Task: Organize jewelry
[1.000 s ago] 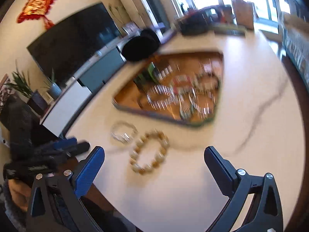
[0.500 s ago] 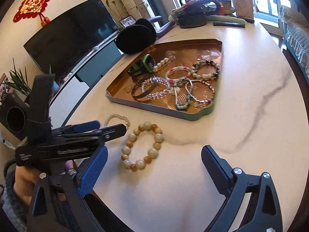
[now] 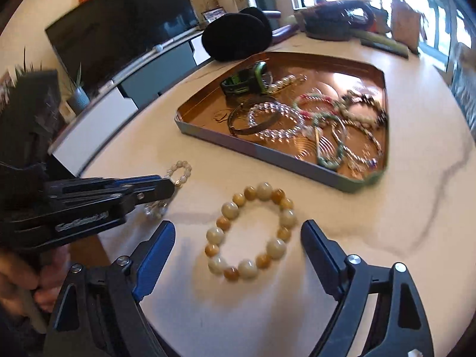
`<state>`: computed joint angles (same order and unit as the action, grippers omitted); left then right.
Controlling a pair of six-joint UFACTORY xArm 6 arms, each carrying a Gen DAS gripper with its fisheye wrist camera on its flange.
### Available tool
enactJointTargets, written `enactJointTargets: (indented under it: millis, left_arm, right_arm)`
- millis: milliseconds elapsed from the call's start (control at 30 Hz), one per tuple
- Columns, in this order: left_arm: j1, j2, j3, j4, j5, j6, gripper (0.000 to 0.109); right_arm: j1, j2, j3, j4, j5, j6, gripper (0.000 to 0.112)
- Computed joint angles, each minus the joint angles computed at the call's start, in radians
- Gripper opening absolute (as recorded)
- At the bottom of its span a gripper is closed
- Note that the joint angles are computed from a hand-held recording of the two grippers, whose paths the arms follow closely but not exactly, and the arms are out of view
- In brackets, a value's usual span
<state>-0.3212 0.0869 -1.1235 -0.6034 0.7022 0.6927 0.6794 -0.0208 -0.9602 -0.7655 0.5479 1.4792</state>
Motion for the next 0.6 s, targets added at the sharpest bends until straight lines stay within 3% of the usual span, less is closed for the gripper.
enactJointTargets:
  millis: [33,67,100,200,267,300,333,600]
  left_arm:
    - [0.003,-0.003,0.003,-0.004,0.003,0.005,0.014]
    - [0.005,-0.005,0.004,-0.006,0.006,0.01,0.014]
    - [0.008,-0.006,0.005,-0.009,0.01,0.013,0.014]
    - [0.014,-0.003,-0.001,-0.017,0.026,0.018,0.014]
    - [0.02,0.0,-0.006,-0.028,0.037,0.019,0.014]
    - [0.021,0.002,-0.009,-0.028,0.043,0.014,0.014]
    - [0.021,0.002,-0.011,-0.028,0.046,0.012,0.013]
    - [0.002,-0.032,0.015,-0.047,0.03,0.049,0.011]
  right_arm:
    - [0.024,0.022,-0.041,-0.006,0.09,-0.025,0.053]
    - [0.035,0.038,-0.063,-0.022,0.14,-0.044,0.022]
    - [0.035,0.04,-0.068,-0.02,0.148,-0.049,0.022]
    - [-0.009,-0.001,-0.003,-0.005,0.024,-0.007,0.021]
    - [-0.023,-0.024,0.027,-0.018,0.001,0.033,0.02]
    - [-0.024,-0.033,0.033,-0.031,0.001,0.044,0.017]
    - [-0.023,-0.047,0.039,-0.048,0.013,0.056,0.0]
    - [-0.021,-0.084,0.073,-0.007,-0.008,0.021,0.002]
